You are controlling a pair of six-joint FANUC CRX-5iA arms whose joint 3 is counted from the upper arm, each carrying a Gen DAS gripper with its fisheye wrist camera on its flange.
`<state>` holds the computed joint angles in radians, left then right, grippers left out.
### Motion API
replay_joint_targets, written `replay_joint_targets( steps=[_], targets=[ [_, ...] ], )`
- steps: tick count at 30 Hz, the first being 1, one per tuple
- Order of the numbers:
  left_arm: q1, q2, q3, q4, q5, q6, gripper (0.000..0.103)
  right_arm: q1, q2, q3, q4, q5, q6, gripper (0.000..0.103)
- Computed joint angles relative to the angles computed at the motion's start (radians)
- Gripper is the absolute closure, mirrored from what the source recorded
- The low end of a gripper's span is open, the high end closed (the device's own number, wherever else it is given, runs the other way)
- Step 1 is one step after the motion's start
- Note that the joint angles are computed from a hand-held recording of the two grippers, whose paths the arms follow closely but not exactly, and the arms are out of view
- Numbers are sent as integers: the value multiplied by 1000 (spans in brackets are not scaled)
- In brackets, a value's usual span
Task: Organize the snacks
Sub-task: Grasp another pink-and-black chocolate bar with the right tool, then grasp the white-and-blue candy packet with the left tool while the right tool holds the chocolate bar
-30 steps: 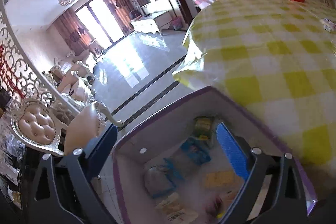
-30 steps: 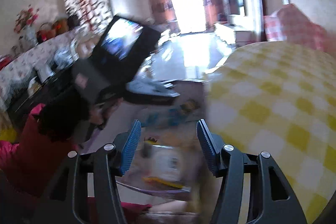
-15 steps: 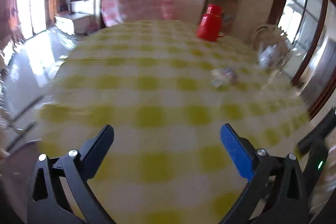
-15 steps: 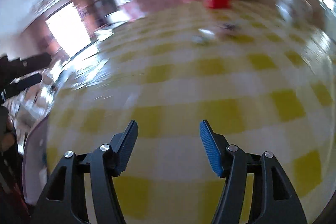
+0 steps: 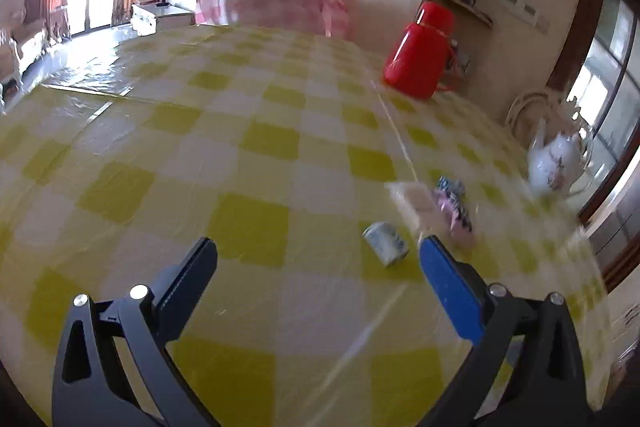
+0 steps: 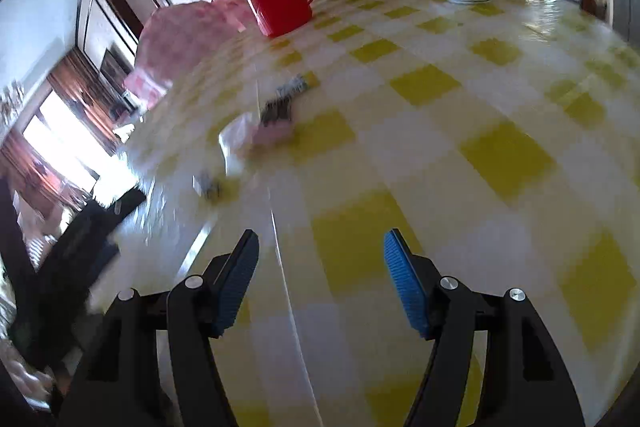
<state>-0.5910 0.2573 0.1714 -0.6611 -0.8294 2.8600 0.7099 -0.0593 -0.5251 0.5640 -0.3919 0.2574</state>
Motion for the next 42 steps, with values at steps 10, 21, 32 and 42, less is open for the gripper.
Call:
replay_joint_targets(
  steps=[10, 21, 32, 42],
  targets=[
    [145, -75, -162, 247, 190, -62, 2, -46, 375, 469, -80, -172, 251, 40],
    [113, -21, -83, 262, 108, -238, 2, 12, 214, 251, 73, -228, 223, 82],
    [86, 218, 244, 294, -137, -518, 6, 41, -119, -84, 13, -33, 111, 82],
    [80, 208, 224, 305, -97, -702, 69, 62, -104, -62, -35, -43, 209, 82]
  ],
)
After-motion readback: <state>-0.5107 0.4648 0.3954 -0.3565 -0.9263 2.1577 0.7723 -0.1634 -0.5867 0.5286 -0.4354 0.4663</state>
